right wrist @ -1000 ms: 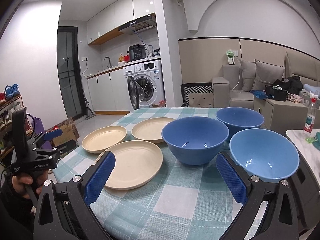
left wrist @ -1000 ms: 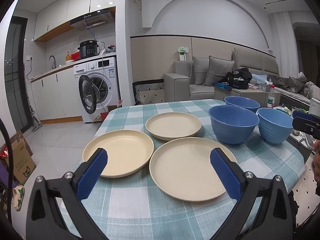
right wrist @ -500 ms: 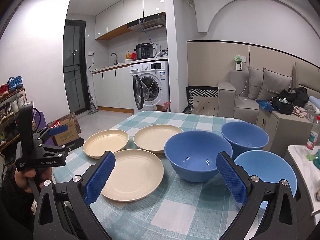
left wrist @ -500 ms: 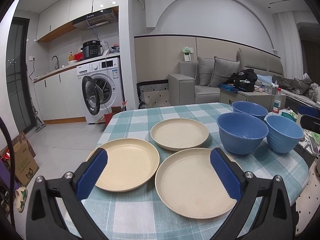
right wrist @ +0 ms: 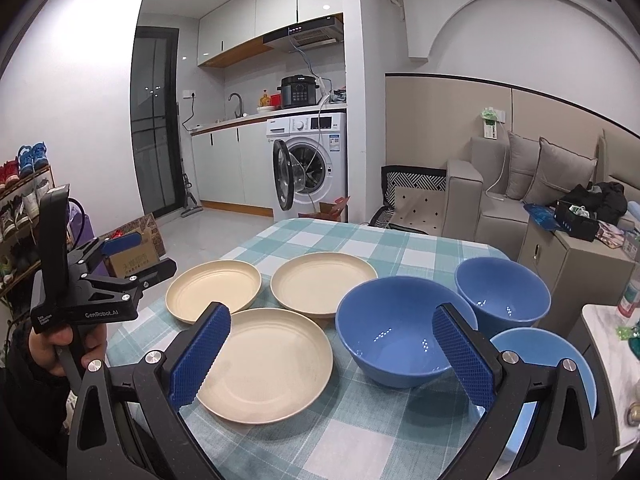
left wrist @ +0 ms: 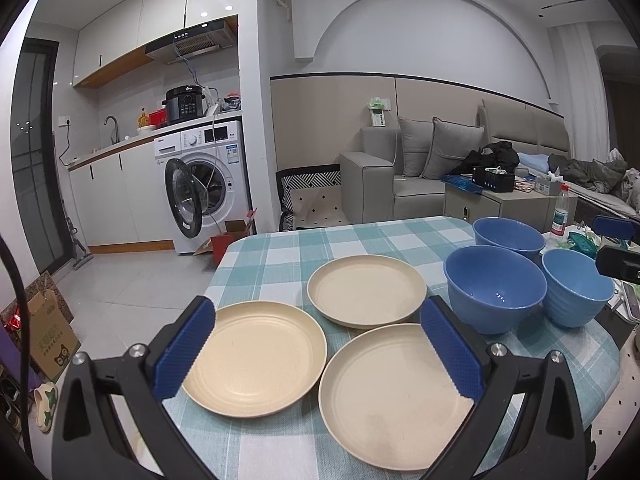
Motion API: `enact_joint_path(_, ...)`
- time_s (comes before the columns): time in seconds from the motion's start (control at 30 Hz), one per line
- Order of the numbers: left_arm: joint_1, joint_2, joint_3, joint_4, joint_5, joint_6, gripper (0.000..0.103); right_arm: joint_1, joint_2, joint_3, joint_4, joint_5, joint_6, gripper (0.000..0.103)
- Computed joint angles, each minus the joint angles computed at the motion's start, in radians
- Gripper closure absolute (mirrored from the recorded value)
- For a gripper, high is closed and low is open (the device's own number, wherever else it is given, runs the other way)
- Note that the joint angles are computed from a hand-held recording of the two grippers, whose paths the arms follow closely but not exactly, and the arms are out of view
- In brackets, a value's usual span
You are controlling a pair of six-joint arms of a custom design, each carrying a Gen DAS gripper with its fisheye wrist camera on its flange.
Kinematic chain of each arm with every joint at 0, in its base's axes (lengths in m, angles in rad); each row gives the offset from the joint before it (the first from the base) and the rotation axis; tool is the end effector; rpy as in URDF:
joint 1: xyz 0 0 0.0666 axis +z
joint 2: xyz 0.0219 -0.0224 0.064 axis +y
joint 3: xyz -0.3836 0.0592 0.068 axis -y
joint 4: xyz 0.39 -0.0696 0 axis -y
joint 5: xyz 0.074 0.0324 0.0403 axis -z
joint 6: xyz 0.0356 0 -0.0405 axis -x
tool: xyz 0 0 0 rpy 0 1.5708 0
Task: Organize plates and bowls
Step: 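Move both tools forward toward the cream plates on the checked cloth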
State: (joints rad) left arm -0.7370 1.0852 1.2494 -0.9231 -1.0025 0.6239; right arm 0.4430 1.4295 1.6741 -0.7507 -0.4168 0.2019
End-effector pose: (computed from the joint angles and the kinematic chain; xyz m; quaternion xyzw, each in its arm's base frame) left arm 0.2829 -0.2168 0.5011 -0.1439 0.8151 0.1253 0.5469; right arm 0.4518 0.2299 0.5626 -0.3667 0.7663 0.2367 0.4715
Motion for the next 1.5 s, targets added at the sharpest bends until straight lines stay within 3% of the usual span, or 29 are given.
enact_joint_path(1.07,0.149,0.084,0.097,0.007,0.122,-0.116,0.000,0.021,0.233,0.342,-0.176,0.031,0.018,0.000)
enact_joint_path(1.5,0.225,0.081,0.105,0.011,0.176,-0.108,0.000,0.042,0.394,0.613,-0.324,0.065,0.034,0.000)
